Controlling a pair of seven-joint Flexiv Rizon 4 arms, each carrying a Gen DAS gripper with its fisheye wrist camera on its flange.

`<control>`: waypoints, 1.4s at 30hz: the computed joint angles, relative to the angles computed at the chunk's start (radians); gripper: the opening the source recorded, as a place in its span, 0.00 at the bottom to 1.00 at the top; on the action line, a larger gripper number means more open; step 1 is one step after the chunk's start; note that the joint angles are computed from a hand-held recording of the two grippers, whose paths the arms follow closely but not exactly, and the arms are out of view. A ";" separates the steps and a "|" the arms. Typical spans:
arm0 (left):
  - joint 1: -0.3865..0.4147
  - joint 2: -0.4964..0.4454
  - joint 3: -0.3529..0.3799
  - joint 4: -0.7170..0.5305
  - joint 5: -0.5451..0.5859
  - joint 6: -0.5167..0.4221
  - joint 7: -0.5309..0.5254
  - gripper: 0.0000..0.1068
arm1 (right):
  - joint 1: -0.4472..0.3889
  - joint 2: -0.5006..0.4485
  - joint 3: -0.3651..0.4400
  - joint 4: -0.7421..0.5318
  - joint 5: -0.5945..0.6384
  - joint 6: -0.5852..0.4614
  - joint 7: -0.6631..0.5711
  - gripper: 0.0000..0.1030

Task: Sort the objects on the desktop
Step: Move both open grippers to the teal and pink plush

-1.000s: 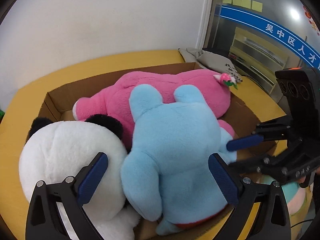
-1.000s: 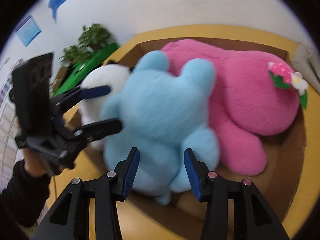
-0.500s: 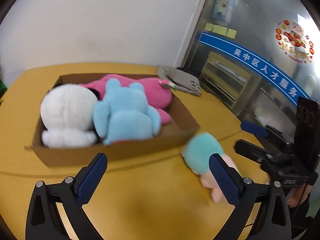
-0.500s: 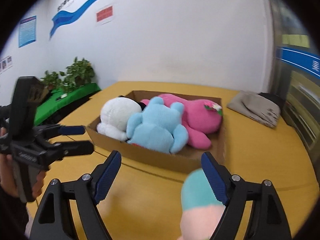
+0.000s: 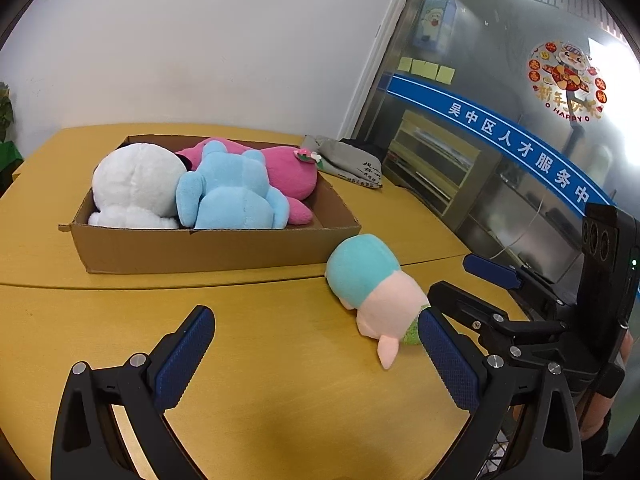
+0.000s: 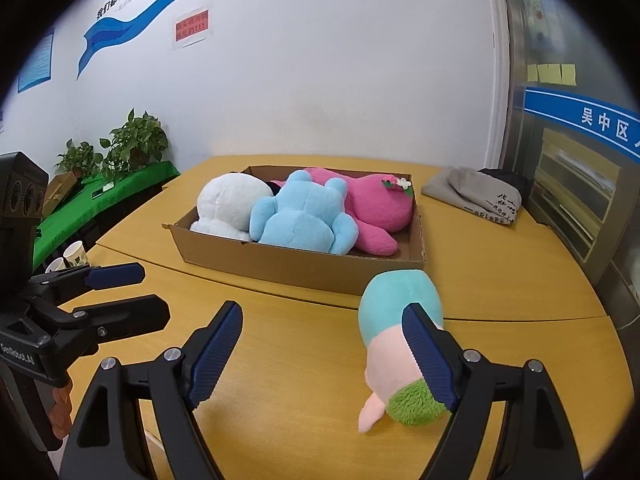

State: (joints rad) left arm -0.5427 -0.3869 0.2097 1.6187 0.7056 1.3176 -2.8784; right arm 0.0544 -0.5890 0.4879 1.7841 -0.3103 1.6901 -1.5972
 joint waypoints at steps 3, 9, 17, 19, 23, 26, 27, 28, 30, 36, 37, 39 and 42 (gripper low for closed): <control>-0.012 0.004 0.012 0.001 0.020 0.000 -0.033 0.96 | 0.028 0.014 -0.038 0.016 0.002 0.016 0.008 0.80; -0.004 -0.001 0.006 0.001 0.030 0.007 -0.055 0.96 | 0.031 0.014 -0.044 0.025 -0.008 0.021 0.018 0.80; -0.004 -0.008 0.014 0.007 0.023 0.019 -0.055 0.96 | 0.050 0.004 -0.057 0.017 -0.021 0.017 0.028 0.80; -0.004 -0.008 0.017 0.011 0.023 0.025 -0.056 0.96 | 0.053 0.001 -0.058 0.014 -0.021 0.018 0.030 0.80; 0.001 -0.010 0.020 0.019 0.016 0.034 -0.053 0.96 | 0.068 0.000 -0.071 0.010 -0.021 0.014 0.035 0.80; 0.005 -0.012 0.020 0.029 0.004 0.047 -0.042 0.96 | 0.080 -0.001 -0.081 0.008 -0.021 0.016 0.038 0.80; 0.004 -0.012 0.022 0.031 0.001 0.049 -0.039 0.96 | 0.082 -0.001 -0.082 0.008 -0.022 0.015 0.038 0.80; 0.004 -0.013 0.024 0.032 -0.003 0.051 -0.036 0.96 | 0.085 0.000 -0.084 0.009 -0.023 0.014 0.038 0.80; 0.005 -0.016 0.028 0.036 -0.012 0.059 -0.034 0.96 | 0.088 0.001 -0.086 0.009 -0.023 0.016 0.037 0.80; 0.015 -0.027 0.030 0.045 -0.057 0.096 0.002 0.96 | 0.087 -0.001 -0.082 0.004 -0.024 0.009 0.034 0.80; 0.020 -0.031 0.028 0.047 -0.070 0.107 0.014 0.96 | 0.085 -0.002 -0.082 0.002 -0.023 0.006 0.036 0.80; 0.030 -0.043 0.022 0.049 -0.103 0.135 0.048 0.96 | 0.081 -0.005 -0.078 -0.003 -0.018 -0.002 0.037 0.80; 0.057 -0.064 0.000 0.052 -0.175 0.170 0.122 0.96 | 0.078 -0.007 -0.078 -0.005 -0.012 -0.006 0.033 0.80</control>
State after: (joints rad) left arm -0.4852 -0.4505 0.2101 1.6712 0.5303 1.4876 -2.7562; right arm 0.1324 -0.5962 0.4094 1.7795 -0.3222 1.6838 -1.5643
